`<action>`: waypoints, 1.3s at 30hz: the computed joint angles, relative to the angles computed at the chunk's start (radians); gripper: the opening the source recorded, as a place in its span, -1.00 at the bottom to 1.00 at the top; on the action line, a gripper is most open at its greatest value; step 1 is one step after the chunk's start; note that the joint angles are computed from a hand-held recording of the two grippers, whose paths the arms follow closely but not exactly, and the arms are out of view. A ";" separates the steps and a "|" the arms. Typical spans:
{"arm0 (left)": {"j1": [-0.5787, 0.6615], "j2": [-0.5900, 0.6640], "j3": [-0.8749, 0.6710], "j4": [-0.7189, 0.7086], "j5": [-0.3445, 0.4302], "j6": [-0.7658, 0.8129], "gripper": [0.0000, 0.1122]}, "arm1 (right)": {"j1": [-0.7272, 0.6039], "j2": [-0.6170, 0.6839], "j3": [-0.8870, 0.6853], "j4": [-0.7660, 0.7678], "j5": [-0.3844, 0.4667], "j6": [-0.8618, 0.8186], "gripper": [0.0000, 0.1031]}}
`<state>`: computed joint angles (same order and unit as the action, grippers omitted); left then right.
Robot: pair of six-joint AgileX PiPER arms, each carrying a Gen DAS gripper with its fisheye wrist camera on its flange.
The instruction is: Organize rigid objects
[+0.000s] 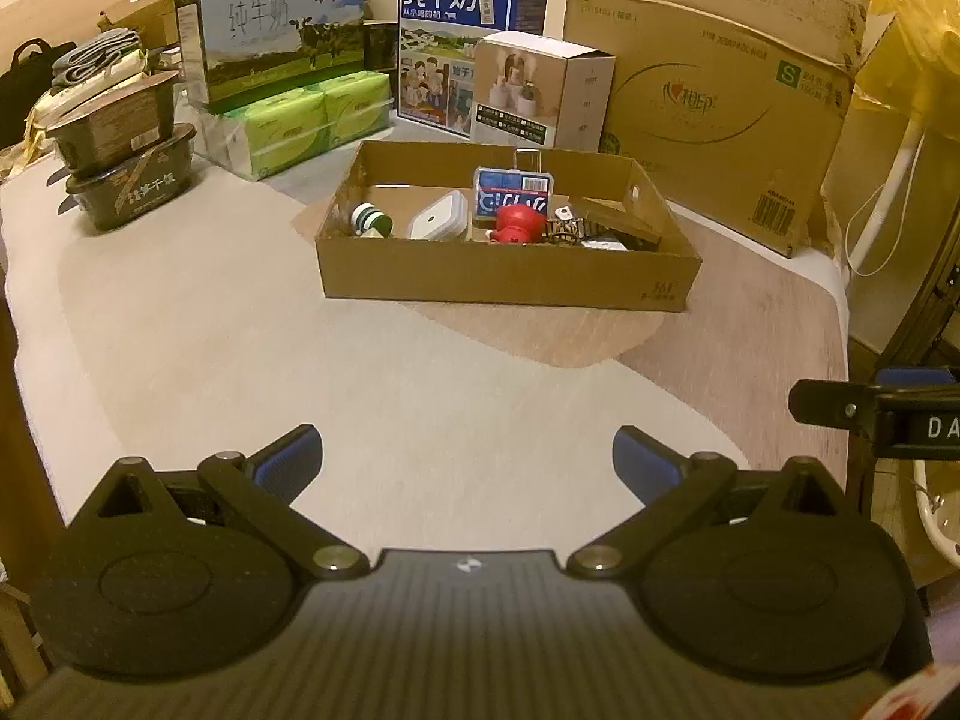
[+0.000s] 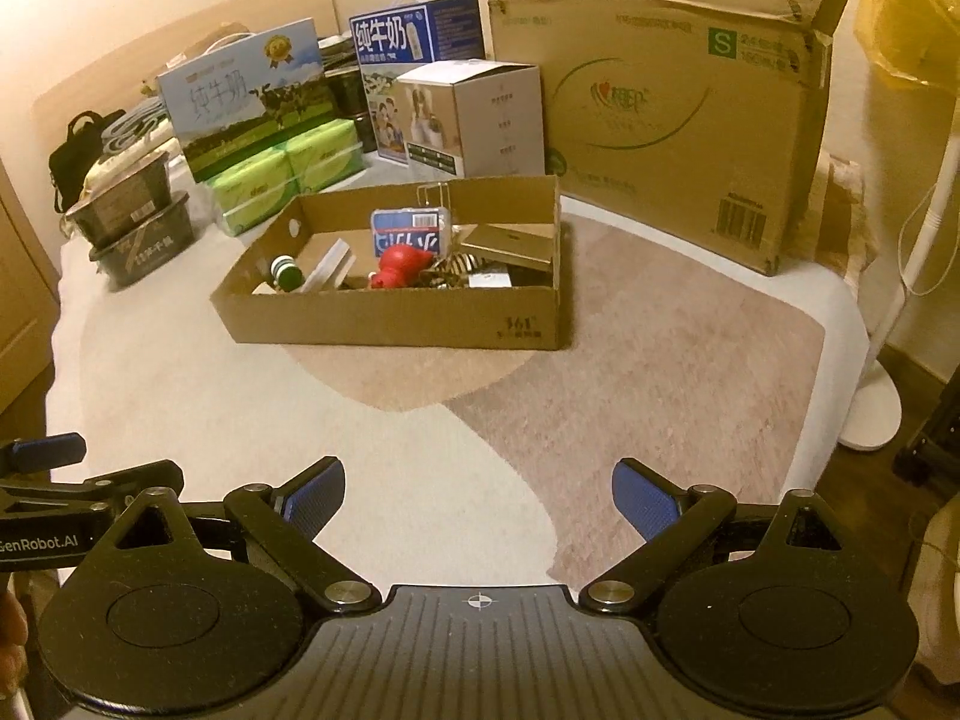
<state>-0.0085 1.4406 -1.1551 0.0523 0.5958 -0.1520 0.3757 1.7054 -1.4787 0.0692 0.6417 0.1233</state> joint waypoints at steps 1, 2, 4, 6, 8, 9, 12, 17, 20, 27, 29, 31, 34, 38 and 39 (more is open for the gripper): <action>-0.001 -0.007 0.008 0.001 -0.001 -0.003 0.83 | 0.002 -0.008 0.012 -0.004 -0.005 0.002 0.85; -0.002 -0.012 0.015 0.003 -0.002 -0.008 0.83 | 0.004 -0.016 0.025 -0.009 -0.009 0.005 0.85; -0.004 -0.025 0.031 0.010 -0.004 -0.019 0.83 | 0.007 -0.030 0.044 -0.014 -0.015 0.011 0.85; -0.008 -0.032 0.040 0.016 -0.003 -0.027 0.83 | 0.009 -0.036 0.052 -0.017 -0.019 0.015 0.85; -0.012 -0.041 0.052 0.023 -0.003 -0.034 0.83 | 0.011 -0.045 0.065 -0.019 -0.023 0.015 0.85; -0.014 -0.046 0.058 0.026 -0.003 -0.038 0.83 | 0.013 -0.055 0.077 -0.021 -0.028 0.017 0.85; -0.018 -0.061 0.077 0.026 -0.004 -0.042 0.83 | 0.020 -0.078 0.107 -0.035 -0.039 0.029 0.85; -0.022 -0.076 0.096 0.026 -0.007 -0.044 0.83 | 0.028 -0.106 0.148 -0.038 -0.048 0.032 0.85; -0.024 -0.080 0.099 0.031 -0.005 -0.051 0.83 | 0.035 -0.119 0.170 -0.048 -0.055 0.045 0.85; -0.019 -0.096 0.123 0.027 -0.008 -0.057 0.83 | 0.044 -0.134 0.203 -0.055 -0.059 0.061 0.85; -0.018 -0.100 0.130 0.025 -0.009 -0.055 0.83 | 0.044 -0.134 0.205 -0.055 -0.060 0.062 0.85; -0.017 -0.100 0.133 0.024 -0.007 -0.056 0.83 | 0.044 -0.133 0.206 -0.051 -0.060 0.059 0.85; -0.013 -0.101 0.139 0.018 -0.008 -0.051 0.83 | 0.044 -0.133 0.208 -0.050 -0.065 0.061 0.85; -0.008 -0.095 0.139 0.013 -0.013 -0.047 0.83 | 0.042 -0.132 0.210 -0.044 -0.069 0.058 0.85; -0.008 -0.094 0.139 0.013 -0.014 -0.048 0.83 | 0.041 -0.130 0.210 -0.042 -0.069 0.058 0.85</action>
<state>-0.0161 1.3465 -1.0159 0.0651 0.5822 -0.1996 0.4170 1.5752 -1.2689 0.0273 0.5729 0.1809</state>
